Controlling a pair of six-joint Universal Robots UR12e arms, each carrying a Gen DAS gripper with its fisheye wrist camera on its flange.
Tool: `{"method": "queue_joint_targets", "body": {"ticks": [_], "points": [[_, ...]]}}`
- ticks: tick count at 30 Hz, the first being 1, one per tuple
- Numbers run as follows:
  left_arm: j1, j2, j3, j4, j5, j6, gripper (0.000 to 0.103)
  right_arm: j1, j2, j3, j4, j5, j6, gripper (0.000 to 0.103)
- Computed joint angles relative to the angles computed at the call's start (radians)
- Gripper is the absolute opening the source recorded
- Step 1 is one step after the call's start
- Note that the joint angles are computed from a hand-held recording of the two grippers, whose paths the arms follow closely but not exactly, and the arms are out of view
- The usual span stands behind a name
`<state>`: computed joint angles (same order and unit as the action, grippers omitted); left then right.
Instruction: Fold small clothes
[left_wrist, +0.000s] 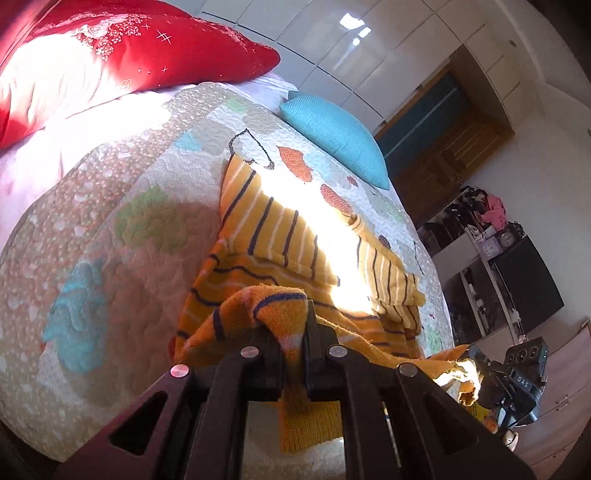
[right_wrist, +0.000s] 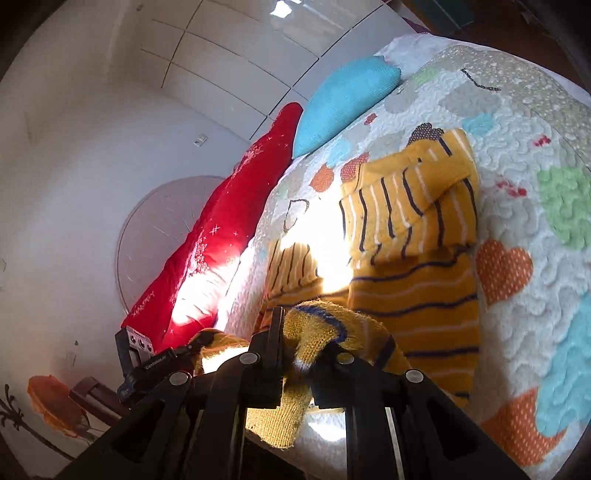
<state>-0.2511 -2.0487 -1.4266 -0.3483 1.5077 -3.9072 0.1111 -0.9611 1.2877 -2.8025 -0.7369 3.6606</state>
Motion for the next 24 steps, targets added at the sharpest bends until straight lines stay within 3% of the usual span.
{"method": "queue_joint_targets", "body": {"ticks": [6,10,12,13,15,17,19,22,24], "points": [[0.021,-0.054,0.086,-0.048,-0.025,-0.026,0.007,0.001,0.061,-0.11,0.073,-0.012,0.0,0.014],[0.05,-0.119,0.188,-0.12,-0.077,-0.071,0.008,-0.004,0.142,-0.231,0.124,0.011,0.048,0.016],[0.068,-0.165,0.25,-0.137,-0.11,-0.106,0.009,-0.006,0.2,-0.317,0.145,-0.004,0.104,0.026],[0.077,-0.188,0.278,-0.141,-0.124,-0.131,0.014,-0.007,0.231,-0.362,0.147,-0.026,0.153,0.032],[0.095,-0.225,0.322,-0.147,-0.159,-0.181,0.022,-0.009,0.283,-0.434,0.159,-0.08,0.259,0.059],[0.113,-0.251,0.342,-0.122,-0.229,-0.237,0.028,-0.013,0.326,-0.484,0.145,-0.11,0.381,0.062],[0.121,-0.261,0.35,-0.099,-0.245,-0.269,0.048,-0.018,0.359,-0.519,0.123,-0.094,0.464,0.062],[0.12,-0.256,0.355,-0.099,-0.193,-0.233,0.063,-0.015,0.375,-0.56,0.166,-0.107,0.415,0.062],[0.12,-0.248,0.357,-0.123,-0.18,-0.189,0.065,-0.011,0.371,-0.578,0.222,-0.129,0.335,0.062]]}}
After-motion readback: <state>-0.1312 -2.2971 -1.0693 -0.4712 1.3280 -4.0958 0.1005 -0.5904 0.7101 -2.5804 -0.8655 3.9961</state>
